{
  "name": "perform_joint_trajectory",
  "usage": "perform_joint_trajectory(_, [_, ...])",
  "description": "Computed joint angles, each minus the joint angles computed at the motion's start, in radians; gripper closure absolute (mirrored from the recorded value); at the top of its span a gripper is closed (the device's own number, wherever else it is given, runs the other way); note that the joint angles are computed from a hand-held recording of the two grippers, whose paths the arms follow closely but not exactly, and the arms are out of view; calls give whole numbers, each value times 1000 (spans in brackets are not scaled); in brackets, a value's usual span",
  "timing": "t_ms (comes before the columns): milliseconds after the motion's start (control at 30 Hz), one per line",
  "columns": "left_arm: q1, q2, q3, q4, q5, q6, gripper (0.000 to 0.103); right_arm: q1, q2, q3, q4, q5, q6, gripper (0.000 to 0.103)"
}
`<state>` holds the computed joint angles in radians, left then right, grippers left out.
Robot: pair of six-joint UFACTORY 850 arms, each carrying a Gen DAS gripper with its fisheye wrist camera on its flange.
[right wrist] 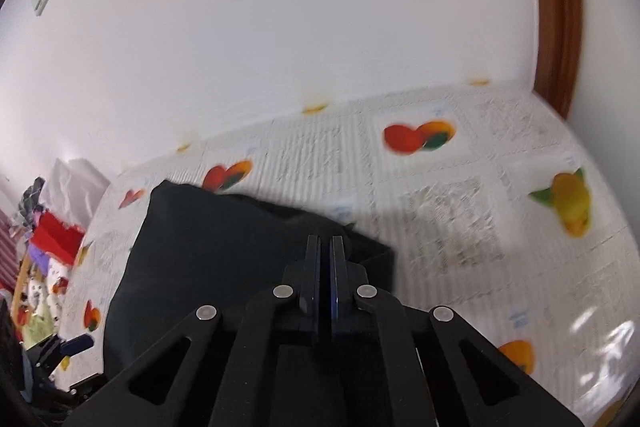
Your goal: Fold small clothes
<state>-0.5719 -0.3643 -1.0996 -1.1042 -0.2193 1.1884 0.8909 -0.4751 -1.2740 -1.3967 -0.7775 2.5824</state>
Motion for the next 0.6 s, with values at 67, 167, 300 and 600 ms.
perform_joint_trajectory(67, [-1,3,3,6,4,-6,32,-14,3,6,28,50,-4,99])
perform_joint_trajectory(167, [4,16,17,-22,-1,22,32,16,24,27,78,11,-7,92])
perform_joint_trajectory(300, [11,37,44,-86,-17,90,32,72,61,65,101,4,-8,81])
perform_joint_trajectory(600, [8,63,75,-58,-9,48,32,85,43,76,9,88,73,100])
